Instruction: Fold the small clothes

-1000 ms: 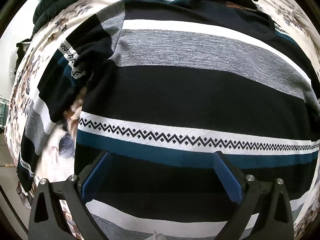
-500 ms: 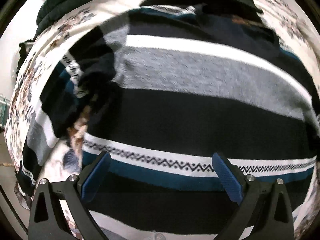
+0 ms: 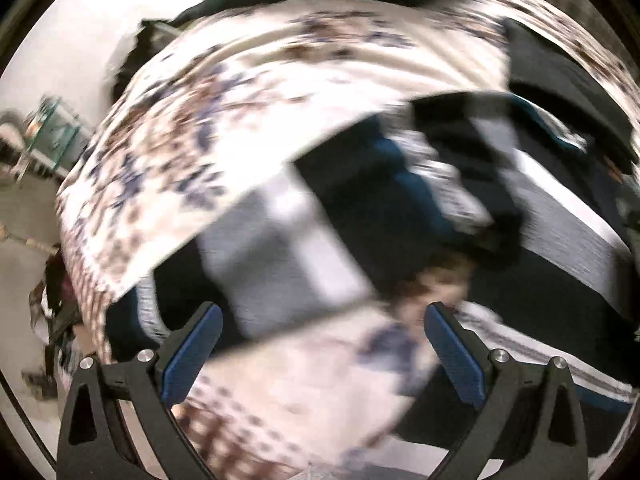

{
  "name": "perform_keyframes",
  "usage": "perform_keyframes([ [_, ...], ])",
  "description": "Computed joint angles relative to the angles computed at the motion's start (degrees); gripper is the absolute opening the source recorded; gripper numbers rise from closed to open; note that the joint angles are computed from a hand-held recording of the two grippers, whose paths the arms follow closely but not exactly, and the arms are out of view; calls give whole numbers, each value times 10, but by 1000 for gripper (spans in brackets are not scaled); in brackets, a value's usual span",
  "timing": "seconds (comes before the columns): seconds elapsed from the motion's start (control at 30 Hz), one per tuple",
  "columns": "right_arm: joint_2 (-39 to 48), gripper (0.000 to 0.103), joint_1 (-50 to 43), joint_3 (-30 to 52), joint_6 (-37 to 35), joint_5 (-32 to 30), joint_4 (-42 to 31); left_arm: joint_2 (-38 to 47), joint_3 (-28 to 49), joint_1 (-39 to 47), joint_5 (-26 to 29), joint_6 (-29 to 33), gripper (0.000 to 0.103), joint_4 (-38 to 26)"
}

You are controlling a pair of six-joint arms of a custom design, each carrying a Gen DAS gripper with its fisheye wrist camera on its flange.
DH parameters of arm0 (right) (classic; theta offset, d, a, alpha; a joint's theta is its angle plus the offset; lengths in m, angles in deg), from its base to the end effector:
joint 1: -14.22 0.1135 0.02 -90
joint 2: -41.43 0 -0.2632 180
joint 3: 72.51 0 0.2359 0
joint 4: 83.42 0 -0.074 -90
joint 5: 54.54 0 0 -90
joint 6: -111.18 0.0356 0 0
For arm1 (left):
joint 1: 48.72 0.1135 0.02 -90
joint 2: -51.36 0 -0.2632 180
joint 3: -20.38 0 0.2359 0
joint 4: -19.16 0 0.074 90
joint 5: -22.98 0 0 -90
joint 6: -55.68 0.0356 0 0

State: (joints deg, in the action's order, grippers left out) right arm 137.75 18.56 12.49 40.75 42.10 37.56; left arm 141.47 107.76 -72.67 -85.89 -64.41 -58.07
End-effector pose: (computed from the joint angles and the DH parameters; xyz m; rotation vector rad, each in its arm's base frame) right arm 0.3165 0.0199 0.2258 0.3963 2.7536 -0.0580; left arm 0.2559 -0.1011 0.2594 -0.1922 2.8153 0.3051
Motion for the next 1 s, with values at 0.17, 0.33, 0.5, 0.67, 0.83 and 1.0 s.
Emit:
perform_keyframes([
  [0.17, 142, 8, 180, 118, 36, 42, -8, -35, -56, 95, 2, 38, 103, 27],
  [0.33, 228, 15, 231, 230, 53, 35, -81, -63, -89, 149, 18, 60, 103, 37],
  [0.5, 119, 63, 179, 150, 104, -116, -66, -119, -108, 239, 57, 96, 103, 6],
  [0.67, -81, 67, 122, -6, 196, -138, -110, -162, -118, 395, 115, 198, 103, -24],
  [0.83, -189, 68, 42, -124, 183, -159, -181, -144, -138, 607, 224, 310, 103, 10],
  [1.0, -204, 68, 19, -192, 182, -178, -196, -92, -165, 761, 333, 289, 101, 53],
])
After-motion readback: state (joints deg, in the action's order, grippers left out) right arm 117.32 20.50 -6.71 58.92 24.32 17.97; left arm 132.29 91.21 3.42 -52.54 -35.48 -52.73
